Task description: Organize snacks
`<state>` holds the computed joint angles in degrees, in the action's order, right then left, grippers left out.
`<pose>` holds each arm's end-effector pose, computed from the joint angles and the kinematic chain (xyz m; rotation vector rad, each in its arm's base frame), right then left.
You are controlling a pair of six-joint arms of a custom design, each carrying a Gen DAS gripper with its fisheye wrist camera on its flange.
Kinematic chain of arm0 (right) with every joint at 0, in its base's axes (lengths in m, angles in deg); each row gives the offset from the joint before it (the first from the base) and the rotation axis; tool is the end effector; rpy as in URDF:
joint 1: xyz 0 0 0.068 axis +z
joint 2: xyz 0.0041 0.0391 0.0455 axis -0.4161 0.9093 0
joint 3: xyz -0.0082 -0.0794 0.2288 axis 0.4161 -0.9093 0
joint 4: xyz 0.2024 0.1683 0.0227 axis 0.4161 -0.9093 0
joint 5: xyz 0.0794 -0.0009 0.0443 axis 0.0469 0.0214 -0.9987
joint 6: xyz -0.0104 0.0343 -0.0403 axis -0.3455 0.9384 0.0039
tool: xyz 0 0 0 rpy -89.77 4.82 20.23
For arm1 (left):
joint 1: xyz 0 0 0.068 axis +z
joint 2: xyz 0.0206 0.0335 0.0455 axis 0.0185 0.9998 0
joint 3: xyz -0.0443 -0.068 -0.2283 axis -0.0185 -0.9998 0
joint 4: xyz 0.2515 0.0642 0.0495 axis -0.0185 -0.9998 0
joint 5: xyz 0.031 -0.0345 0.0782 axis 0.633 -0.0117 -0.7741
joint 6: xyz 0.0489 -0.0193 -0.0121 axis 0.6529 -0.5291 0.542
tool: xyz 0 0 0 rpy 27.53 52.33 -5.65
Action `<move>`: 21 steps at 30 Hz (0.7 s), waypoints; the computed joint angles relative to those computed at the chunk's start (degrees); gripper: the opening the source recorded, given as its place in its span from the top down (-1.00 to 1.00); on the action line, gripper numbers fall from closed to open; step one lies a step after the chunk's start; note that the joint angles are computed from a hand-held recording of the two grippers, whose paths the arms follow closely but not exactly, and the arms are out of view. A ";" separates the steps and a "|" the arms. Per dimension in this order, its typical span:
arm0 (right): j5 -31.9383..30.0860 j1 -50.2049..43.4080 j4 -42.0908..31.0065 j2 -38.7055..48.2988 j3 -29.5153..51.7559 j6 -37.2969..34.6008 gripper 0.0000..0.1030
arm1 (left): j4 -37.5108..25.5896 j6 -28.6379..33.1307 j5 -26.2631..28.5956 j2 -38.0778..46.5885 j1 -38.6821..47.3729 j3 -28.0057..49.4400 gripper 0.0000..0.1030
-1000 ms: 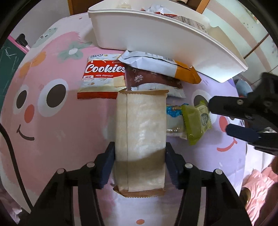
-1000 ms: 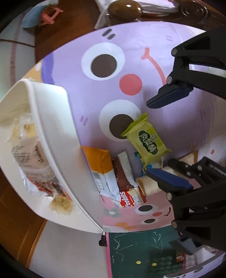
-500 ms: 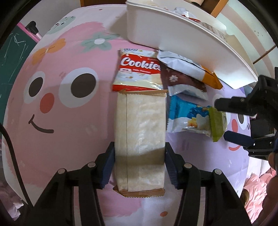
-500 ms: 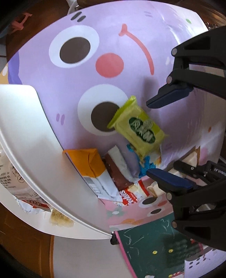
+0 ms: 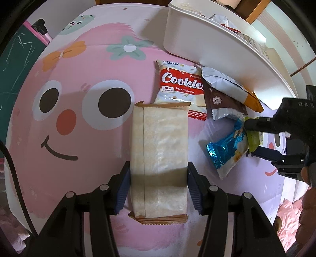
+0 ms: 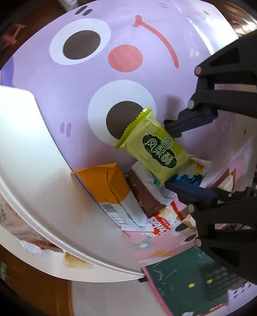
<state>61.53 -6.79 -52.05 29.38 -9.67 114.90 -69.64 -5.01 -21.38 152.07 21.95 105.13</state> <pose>0.2927 0.1092 0.0838 -0.3695 -2.9108 -0.5864 0.1722 0.0593 0.0799 -0.7028 2.8093 -0.2100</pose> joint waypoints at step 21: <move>5.61 9.58 -3.32 0.51 1.92 4.99 -0.03 | 1.42 -3.30 -0.65 0.68 -4.80 -0.29 -0.02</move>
<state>67.14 2.80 -55.36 29.90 -7.75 119.89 -68.22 -8.31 -22.03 152.75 17.15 104.84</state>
